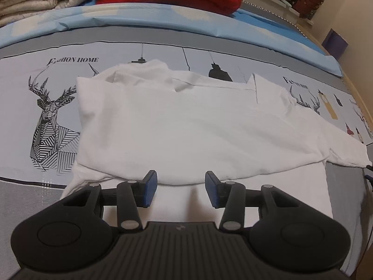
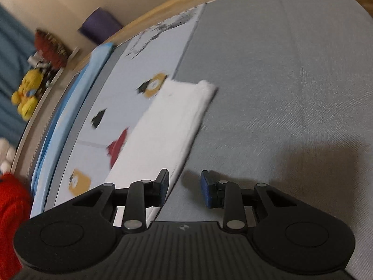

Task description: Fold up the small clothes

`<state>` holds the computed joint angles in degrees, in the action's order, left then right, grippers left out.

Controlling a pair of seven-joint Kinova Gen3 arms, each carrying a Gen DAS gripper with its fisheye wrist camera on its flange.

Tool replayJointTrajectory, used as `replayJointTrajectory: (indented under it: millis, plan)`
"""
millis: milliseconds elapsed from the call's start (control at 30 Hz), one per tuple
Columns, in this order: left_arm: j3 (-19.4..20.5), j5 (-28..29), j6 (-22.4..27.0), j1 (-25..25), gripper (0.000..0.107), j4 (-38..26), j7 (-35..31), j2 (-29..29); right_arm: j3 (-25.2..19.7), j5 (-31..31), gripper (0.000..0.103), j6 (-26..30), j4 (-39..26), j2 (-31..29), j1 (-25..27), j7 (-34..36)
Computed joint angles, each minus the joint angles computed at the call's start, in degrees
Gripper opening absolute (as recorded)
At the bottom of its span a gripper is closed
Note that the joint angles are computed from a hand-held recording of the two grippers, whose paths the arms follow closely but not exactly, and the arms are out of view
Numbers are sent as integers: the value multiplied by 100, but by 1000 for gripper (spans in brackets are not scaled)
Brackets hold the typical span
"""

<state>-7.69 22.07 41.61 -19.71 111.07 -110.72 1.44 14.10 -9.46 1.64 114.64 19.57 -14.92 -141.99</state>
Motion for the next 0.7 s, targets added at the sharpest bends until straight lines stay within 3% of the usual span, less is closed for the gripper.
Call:
replayJointTrajectory:
  millis: [167, 300, 433, 700]
  plan:
    - [5, 32, 19, -9, 50, -10, -36, 64, -499, -153, 31, -674, -20, 304, 556, 108]
    - [16, 56, 45, -32, 50, -29, -17, 116, -593, -345, 30, -921, -73, 460, 637, 251]
    - [26, 48, 55, -53, 50, -43, -7, 146, -441, -513, 30, -901, -156, 527, 472, 498]
    - [47, -52, 46, -56, 50, -51, 161, 154, -133, -764, 10, -724, -243, 572, 171, 751]
